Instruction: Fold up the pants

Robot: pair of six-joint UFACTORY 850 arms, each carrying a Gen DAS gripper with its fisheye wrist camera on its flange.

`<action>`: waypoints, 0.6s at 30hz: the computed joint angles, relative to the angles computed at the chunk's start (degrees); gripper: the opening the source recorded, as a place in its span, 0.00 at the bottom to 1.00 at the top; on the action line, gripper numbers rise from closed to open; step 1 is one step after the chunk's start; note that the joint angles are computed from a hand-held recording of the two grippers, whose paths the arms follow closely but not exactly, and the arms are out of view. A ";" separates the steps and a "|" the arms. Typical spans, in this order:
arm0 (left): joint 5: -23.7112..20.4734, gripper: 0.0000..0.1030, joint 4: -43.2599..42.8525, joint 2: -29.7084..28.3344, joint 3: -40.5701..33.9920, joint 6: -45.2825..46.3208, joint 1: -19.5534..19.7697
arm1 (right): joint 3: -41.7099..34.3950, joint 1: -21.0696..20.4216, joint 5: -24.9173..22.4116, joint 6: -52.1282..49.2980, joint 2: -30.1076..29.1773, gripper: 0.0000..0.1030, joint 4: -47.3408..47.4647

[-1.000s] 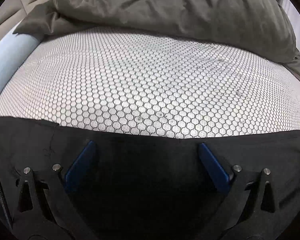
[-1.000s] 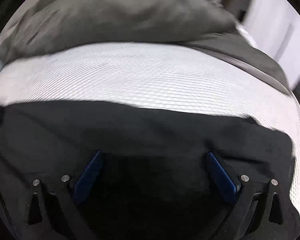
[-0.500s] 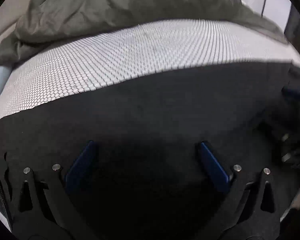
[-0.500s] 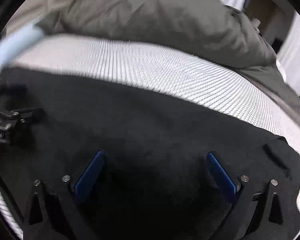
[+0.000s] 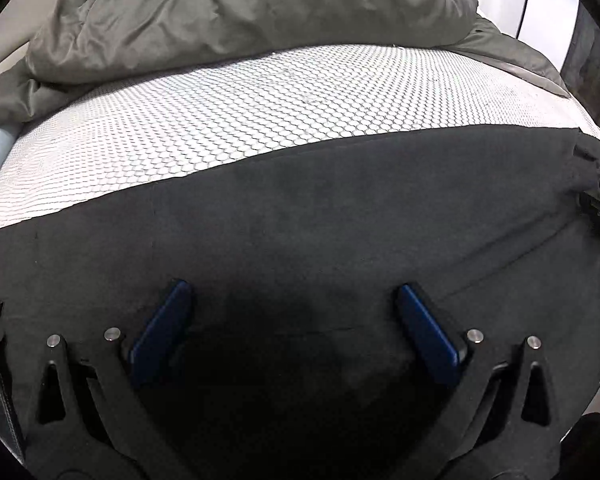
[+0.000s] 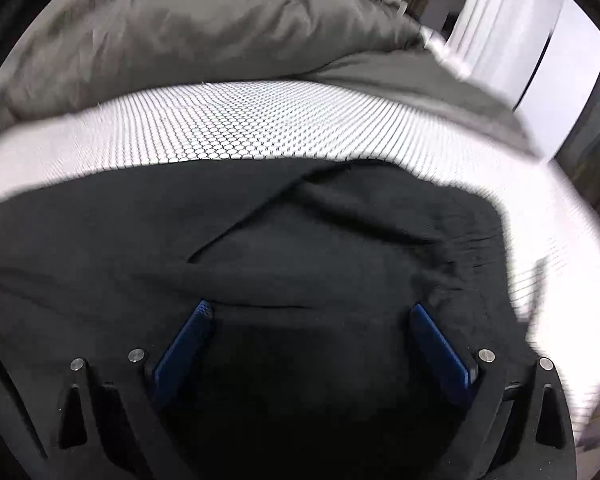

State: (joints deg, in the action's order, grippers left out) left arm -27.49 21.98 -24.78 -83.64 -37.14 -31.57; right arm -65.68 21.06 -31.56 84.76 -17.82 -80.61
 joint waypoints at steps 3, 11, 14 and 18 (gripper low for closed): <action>2.13 0.99 2.49 4.30 4.02 -2.60 -0.64 | 2.88 3.06 8.35 4.56 3.02 1.00 -5.84; 3.19 1.00 -1.66 4.50 6.73 5.18 -0.91 | -1.17 3.75 7.95 -14.59 -1.61 1.00 10.11; 4.25 1.00 -3.22 4.66 7.15 5.72 -0.38 | 1.40 1.32 0.09 -5.16 0.78 1.00 5.68; 3.32 1.00 0.91 3.89 6.50 2.03 -1.17 | 6.03 -2.47 5.95 3.03 5.32 0.99 3.19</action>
State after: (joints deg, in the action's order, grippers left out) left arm -24.17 22.89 -20.89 -77.14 -35.12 -32.74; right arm -59.65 18.59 -25.60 87.79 -12.50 -77.42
